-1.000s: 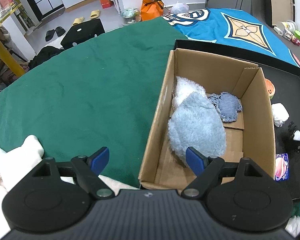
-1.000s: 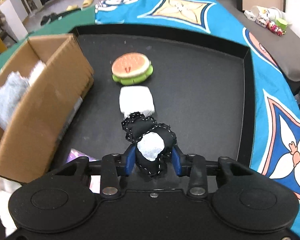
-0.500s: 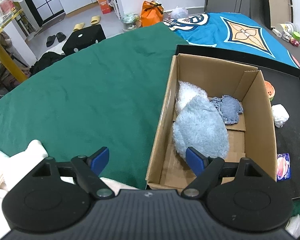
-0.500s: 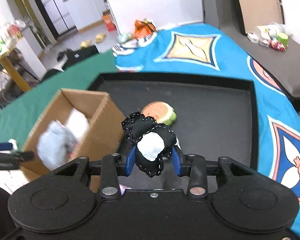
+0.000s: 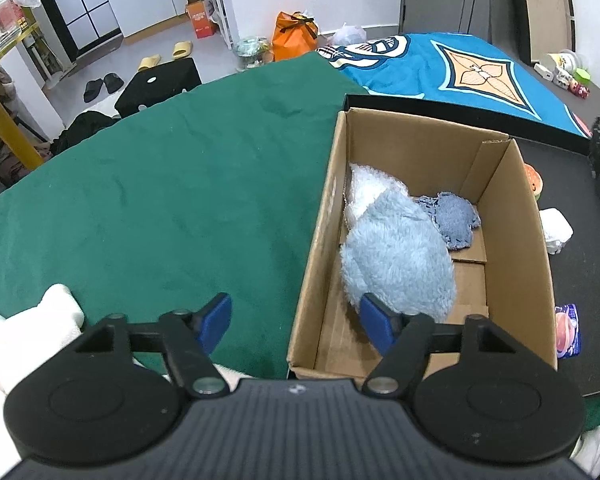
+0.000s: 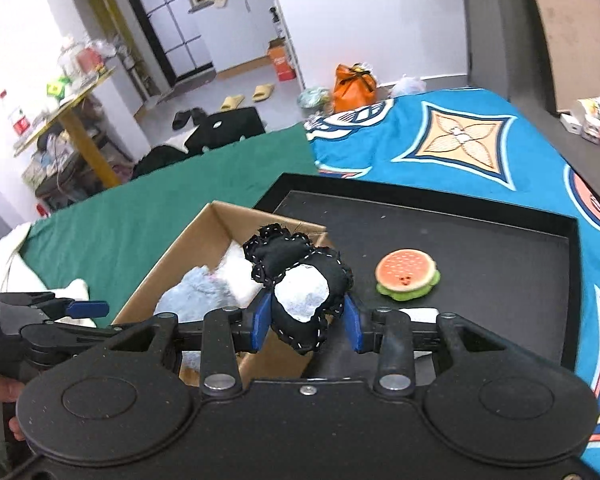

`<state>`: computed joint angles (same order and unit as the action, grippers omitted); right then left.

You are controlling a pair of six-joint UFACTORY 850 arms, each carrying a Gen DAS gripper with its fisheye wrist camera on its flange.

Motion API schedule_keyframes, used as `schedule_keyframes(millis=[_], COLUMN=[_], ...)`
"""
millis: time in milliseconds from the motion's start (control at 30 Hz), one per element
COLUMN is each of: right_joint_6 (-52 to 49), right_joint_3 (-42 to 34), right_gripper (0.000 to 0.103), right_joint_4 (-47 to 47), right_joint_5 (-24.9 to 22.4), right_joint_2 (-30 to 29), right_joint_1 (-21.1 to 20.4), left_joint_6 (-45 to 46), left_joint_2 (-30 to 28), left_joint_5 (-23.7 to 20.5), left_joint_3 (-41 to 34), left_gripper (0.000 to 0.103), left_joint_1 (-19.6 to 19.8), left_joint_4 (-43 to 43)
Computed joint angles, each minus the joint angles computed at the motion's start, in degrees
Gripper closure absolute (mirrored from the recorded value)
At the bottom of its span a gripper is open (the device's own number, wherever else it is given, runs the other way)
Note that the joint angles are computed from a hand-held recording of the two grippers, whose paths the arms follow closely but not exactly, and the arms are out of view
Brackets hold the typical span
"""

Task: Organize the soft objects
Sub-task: 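Lift the black-and-white plush with the right gripper and carry it over the box, then lower the plush into the box and open the right gripper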

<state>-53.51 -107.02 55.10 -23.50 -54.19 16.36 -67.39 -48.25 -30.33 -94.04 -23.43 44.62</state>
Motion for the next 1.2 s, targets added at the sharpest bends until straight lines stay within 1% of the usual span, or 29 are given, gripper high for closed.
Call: schedule_keyframes(millis=[33, 67, 133, 167, 233, 333, 433, 533, 667, 767, 900, 1000, 1067, 1133, 1200], right_joint_6=[1.9, 3.01, 4.91, 6.26, 8.07, 11.57, 15.69, 19.18, 23.68, 26.44, 29.85, 32.21, 33.1, 33.82, 34.49], right_joint_3=[-1.1, -1.51, -2.33, -2.99, -3.45, -5.65, -8.72, -11.62, -15.39, -18.67, -23.42, -27.08, -27.05, -25.92, -25.95], right_gripper=[0.065, 0.065, 0.065, 0.065, 0.065, 0.065, 0.065, 0.065, 0.065, 0.063, 0.062, 0.057, 0.054, 0.052, 0.052], right_joint_4=[-2.63, -4.29, -7.32, -9.25, -12.09, -16.98, -22.8, -28.24, -34.58, -39.51, -46.59, -51.22, -53.65, -55.81, -56.23], right_joint_5=[-0.32, -0.37, -0.67, -0.92, -1.2, -2.06, -3.59, -5.3, -7.41, -9.28, -12.98, -15.8, -15.2, -14.06, -14.21], right_joint_2=[-0.57, -0.72, -1.09, -1.4, -1.55, -2.66, -4.41, -6.1, -8.29, -10.42, -13.56, -15.95, -16.13, -15.58, -15.48], right_joint_1=[0.41, 0.82, 1.46, 1.83, 2.42, 3.46, 4.49, 5.39, 6.66, 7.53, 8.8, 9.68, 10.08, 10.41, 10.48], left_joint_6=[-0.39, -0.43, -0.77, -1.16, -1.95, -0.87, 0.08, 1.4, 2.11, 1.5, 1.4, 1.1, 1.73, 2.54, 2.6], left_joint_2=[0.08, 0.12, 0.41, 0.65, 1.09, 1.7, 1.68, 1.86, 1.99, 2.16, 2.29, 2.47, 2.61, 2.79, 2.82], left_joint_5=[0.35, 0.71, 1.85, 2.51, 3.74, 6.73, 7.53, 9.36, 11.35, 12.15, 13.45, 14.33, 15.2, 16.1, 16.37], left_joint_3=[0.27, 0.45, 1.14, 1.6, 2.41, 3.6, 3.91, 4.56, 5.15, 5.63, 6.11, 6.64, 6.99, 7.33, 7.39], left_gripper=[0.043, 0.046, 0.057, 0.06, 0.069, 0.074, 0.083, 0.088, 0.092, 0.092, 0.092, 0.092, 0.092, 0.092, 0.092], left_joint_1=[0.01, 0.09, 0.45, 0.67, 1.02, 1.75, 2.08, 2.51, 2.97, 3.08, 3.44, 3.64, 3.97, 4.26, 4.28], left_joint_4=[0.42, 0.4, 0.03, 0.0, -0.06, -1.92, -3.15, -4.37, -5.44, -4.77, -5.12, -4.99, -6.14, -7.28, -7.26])
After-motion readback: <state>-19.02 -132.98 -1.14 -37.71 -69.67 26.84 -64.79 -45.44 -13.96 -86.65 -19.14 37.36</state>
